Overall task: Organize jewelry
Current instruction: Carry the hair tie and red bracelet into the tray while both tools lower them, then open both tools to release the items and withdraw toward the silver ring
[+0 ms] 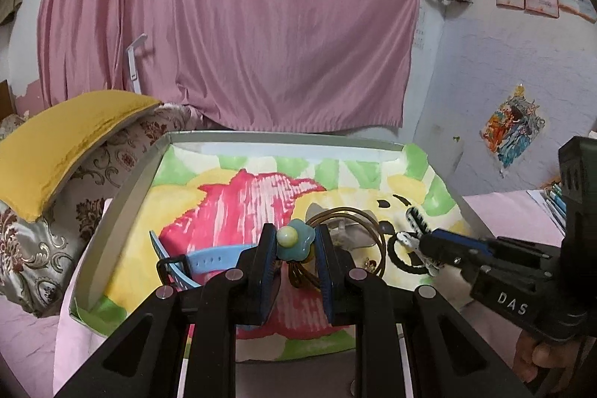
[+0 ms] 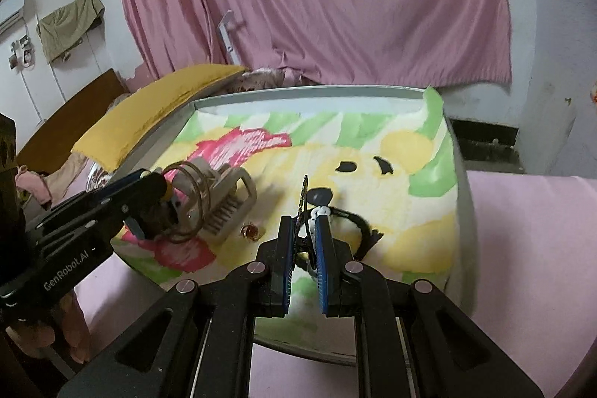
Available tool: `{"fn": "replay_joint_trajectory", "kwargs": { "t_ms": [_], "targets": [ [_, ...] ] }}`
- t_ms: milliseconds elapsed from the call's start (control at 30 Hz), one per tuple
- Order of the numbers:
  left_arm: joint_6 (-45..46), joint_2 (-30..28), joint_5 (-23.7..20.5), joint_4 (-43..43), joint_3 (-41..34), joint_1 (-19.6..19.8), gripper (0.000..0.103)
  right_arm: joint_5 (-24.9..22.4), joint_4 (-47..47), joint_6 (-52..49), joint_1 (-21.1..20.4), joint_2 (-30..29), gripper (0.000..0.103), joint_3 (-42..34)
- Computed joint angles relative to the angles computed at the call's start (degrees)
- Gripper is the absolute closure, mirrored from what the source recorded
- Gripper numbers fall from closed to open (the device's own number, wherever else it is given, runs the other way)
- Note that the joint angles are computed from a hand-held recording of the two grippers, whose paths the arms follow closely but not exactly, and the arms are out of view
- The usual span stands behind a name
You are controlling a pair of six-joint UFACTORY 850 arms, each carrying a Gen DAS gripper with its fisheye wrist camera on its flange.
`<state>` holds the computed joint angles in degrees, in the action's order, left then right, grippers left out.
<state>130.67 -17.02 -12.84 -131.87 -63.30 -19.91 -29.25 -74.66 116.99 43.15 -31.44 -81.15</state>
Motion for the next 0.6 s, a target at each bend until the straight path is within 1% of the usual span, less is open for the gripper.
{"fn": "replay_joint_trajectory", "kwargs": {
  "t_ms": [100, 200, 267, 367, 433, 467, 500, 567, 600],
  "targets": [
    [-0.46, 0.01, 0.28, 0.65, -0.11, -0.03, 0.083, 0.39, 1.99, -2.10, -0.06, -0.47, 0.093, -0.70],
    [0.91, 0.14, 0.52, -0.59, 0.05, -0.18, 0.083, 0.96, 4.29, -4.08, -0.13, -0.75, 0.093, -1.16],
    [-1.04, -0.01, 0.38, 1.02, -0.14, -0.15, 0.083, 1.01, 5.14, -4.80, -0.18, -0.88, 0.092, -1.37],
    [-1.39, -0.07, 0.40, 1.37, -0.24, -0.15, 0.083, 0.78, 5.14, -4.34, -0.15, -0.74, 0.092, -1.25],
    [-1.66, -0.04, 0.26, 1.73, -0.19, -0.06, 0.078, 0.82, 4.65, -3.49, -0.12, -0.24, 0.092, -0.63],
    [-3.46, -0.02, -0.47, 3.47, -0.12, 0.12, 0.070, 0.57, 4.18, -2.86, -0.03, -0.15, 0.092, -0.50],
    [-3.82, 0.11, -0.87, 3.69, 0.08, 0.23, 0.057, 0.26, 3.83, -2.46, 0.07, 0.05, 0.091, -0.30],
    [-7.99, 0.32, -3.06, 6.11, 0.56, 0.95, 0.049, -0.75, 2.05, -0.53, 0.40, 0.41, 0.089, 0.17],
    [-9.72, 0.34, -3.89, 7.14, 0.64, 1.32, 0.049, -1.33, 1.10, 0.46, 0.60, 0.64, 0.085, 0.46]
  ]
}}
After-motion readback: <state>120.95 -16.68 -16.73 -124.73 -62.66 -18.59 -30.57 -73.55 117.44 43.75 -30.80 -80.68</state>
